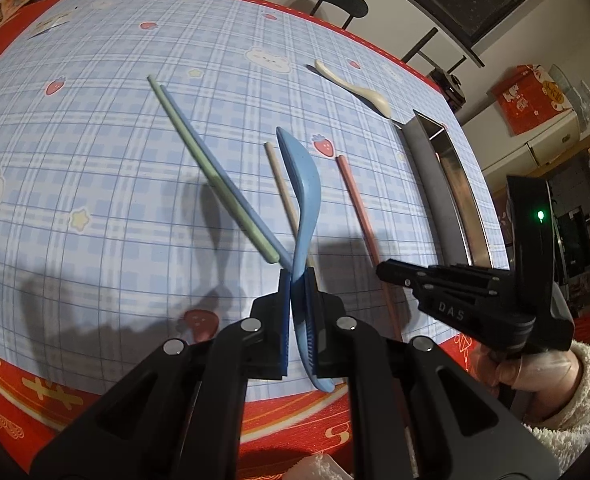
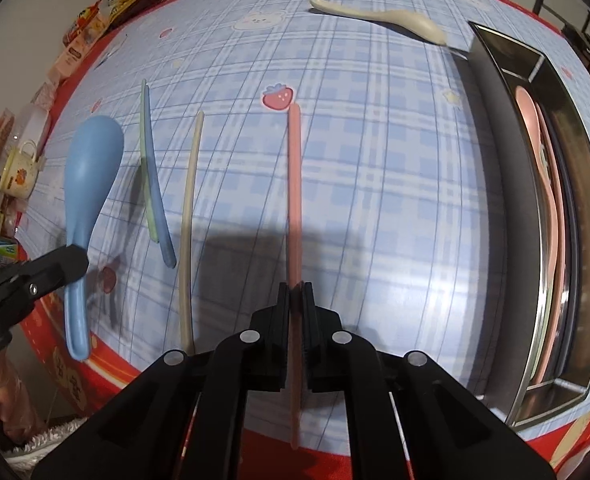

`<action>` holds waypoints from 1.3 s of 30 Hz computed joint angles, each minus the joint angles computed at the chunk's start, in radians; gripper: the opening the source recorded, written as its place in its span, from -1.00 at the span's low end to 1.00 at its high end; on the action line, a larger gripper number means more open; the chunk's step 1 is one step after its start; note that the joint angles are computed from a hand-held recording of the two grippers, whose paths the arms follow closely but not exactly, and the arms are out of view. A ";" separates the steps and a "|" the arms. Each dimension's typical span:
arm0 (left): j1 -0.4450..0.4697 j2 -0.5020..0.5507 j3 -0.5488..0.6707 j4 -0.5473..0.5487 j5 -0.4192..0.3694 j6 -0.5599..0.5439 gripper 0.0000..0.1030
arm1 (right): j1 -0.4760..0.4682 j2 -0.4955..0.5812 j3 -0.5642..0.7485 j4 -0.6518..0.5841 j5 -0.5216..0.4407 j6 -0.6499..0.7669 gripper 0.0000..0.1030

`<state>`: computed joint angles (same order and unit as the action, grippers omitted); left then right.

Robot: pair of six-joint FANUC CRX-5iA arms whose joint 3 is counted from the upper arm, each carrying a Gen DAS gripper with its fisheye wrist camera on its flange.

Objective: Organize utensils

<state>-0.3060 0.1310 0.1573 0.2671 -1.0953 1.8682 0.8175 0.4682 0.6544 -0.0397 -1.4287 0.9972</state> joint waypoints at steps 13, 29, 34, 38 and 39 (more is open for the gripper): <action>0.000 -0.001 0.004 -0.008 -0.009 0.005 -0.79 | -0.013 -0.017 -0.028 -0.013 0.085 0.003 -0.88; -0.076 0.132 0.208 -0.046 -0.089 -0.018 -0.79 | -0.061 -0.281 -0.298 0.020 0.382 -0.110 -0.99; -0.097 0.171 0.271 -0.059 -0.109 -0.016 -0.79 | -0.087 -0.269 -0.273 -0.029 0.344 -0.061 -0.99; -0.097 0.167 0.269 -0.069 -0.104 0.007 -0.79 | -0.086 -0.183 -0.177 -0.067 0.217 0.028 -0.87; -0.095 0.161 0.262 -0.073 -0.103 0.012 -0.79 | -0.085 -0.167 -0.162 -0.078 0.199 0.046 -0.70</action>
<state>-0.4012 0.2923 0.4190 0.1941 -1.1988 1.8805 0.7327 0.3011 0.4925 -0.1181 -1.2292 1.0428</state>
